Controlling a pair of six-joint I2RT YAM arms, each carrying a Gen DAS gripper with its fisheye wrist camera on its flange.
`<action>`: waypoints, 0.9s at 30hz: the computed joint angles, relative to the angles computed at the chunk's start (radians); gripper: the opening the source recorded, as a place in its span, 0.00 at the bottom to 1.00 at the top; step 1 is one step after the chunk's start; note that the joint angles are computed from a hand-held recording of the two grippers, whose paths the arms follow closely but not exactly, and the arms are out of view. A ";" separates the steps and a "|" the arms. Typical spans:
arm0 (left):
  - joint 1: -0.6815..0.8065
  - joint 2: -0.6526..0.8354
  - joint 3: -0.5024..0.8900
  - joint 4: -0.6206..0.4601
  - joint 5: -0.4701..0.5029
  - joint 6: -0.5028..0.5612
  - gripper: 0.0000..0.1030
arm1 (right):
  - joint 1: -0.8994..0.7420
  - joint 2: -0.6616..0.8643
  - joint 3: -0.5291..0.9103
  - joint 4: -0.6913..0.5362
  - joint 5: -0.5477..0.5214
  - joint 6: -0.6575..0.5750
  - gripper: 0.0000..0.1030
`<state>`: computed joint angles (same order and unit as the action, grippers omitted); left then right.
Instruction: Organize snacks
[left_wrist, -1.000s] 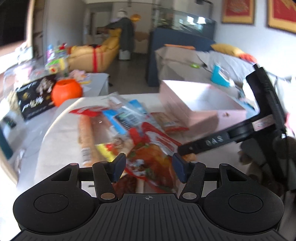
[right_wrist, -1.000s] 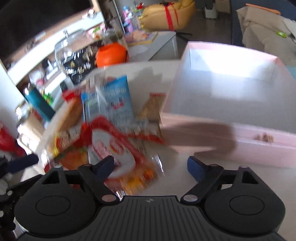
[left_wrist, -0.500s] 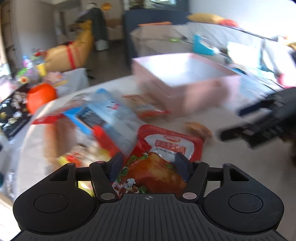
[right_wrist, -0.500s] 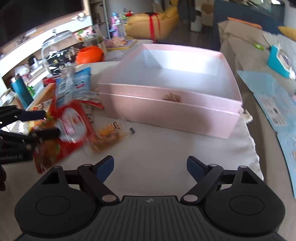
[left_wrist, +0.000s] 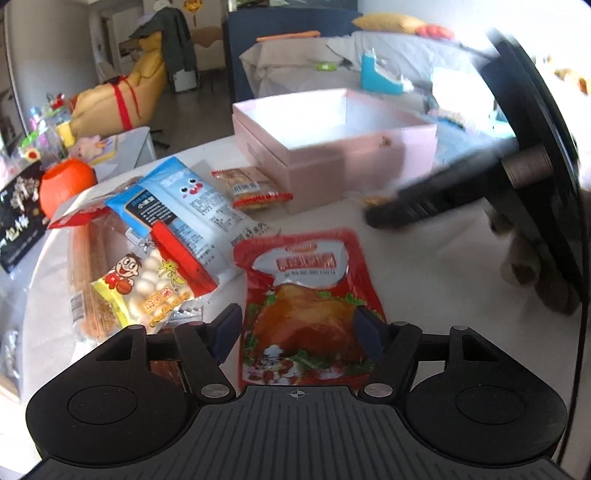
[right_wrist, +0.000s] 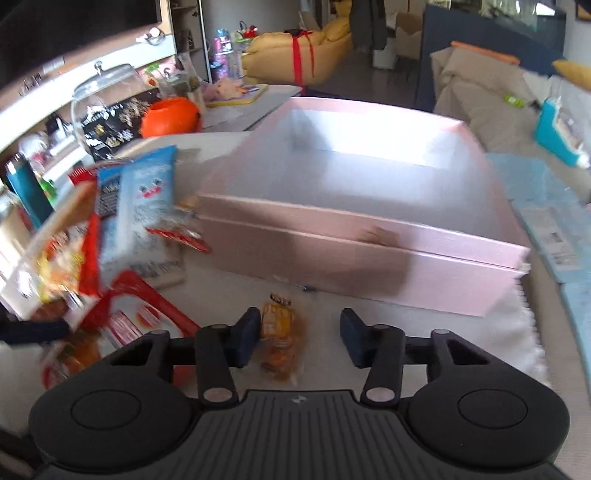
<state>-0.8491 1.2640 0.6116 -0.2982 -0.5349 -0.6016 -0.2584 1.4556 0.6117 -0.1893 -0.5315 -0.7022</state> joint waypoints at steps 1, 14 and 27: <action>0.005 -0.028 -0.014 0.009 0.001 -0.008 0.65 | -0.030 -0.005 -0.009 0.002 -0.011 -0.033 0.45; 0.403 -0.188 -0.097 0.044 0.095 0.228 0.64 | -0.221 0.025 -0.058 0.045 -0.128 -0.137 0.88; 0.380 -0.033 -0.089 0.109 0.164 0.270 0.63 | -0.207 0.048 -0.032 0.017 -0.140 -0.181 0.94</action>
